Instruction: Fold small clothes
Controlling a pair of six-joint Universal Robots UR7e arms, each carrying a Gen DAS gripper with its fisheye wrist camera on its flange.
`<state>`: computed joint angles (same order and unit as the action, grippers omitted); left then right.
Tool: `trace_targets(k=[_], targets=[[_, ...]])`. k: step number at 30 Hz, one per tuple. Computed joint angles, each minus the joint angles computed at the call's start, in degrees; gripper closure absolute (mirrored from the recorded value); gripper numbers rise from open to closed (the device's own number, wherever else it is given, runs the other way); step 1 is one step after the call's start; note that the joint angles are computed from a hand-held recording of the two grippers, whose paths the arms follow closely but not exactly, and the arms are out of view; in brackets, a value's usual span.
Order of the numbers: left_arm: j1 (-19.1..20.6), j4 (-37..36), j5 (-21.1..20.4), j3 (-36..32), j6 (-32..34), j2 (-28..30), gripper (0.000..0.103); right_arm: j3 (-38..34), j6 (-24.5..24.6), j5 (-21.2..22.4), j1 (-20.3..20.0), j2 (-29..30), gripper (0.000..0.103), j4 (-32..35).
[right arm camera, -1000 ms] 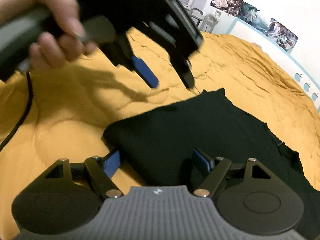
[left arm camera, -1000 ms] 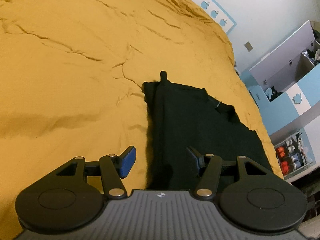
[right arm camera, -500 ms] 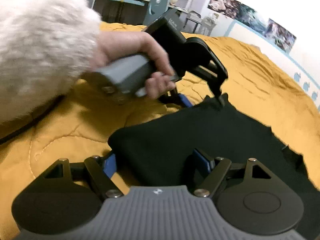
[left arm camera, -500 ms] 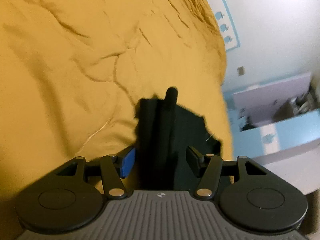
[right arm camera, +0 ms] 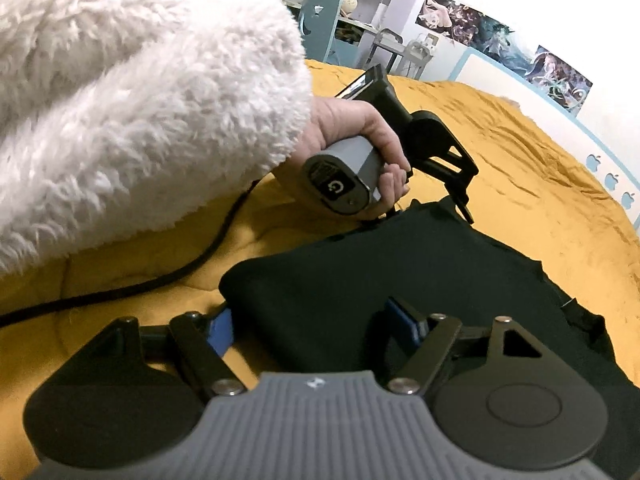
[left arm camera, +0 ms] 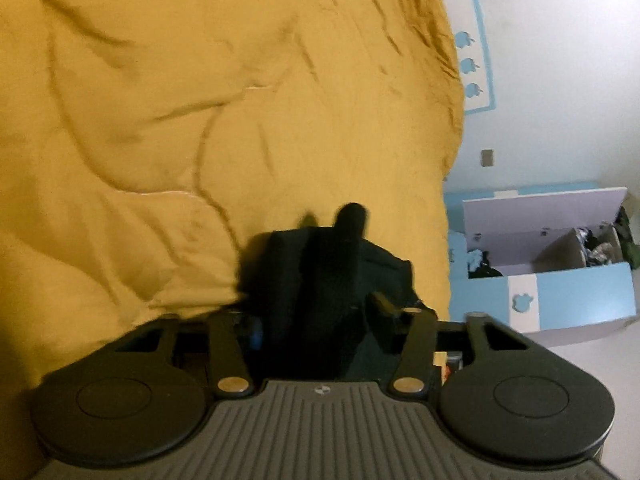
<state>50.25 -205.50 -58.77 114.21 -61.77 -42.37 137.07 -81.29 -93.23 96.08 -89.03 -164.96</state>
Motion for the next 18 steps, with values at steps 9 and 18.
trace_targets(k=[9,18], targets=[[-1.13,-0.46,2.57,0.12,-1.88,0.25,0.080,-1.36,2.17,2.71,-1.10,-2.31,0.101,4.82],[-6.13,12.37,11.61,-5.11,-3.17,-1.48,0.083,-9.23,17.22,9.25,-5.31,-7.15,0.102,18.87]])
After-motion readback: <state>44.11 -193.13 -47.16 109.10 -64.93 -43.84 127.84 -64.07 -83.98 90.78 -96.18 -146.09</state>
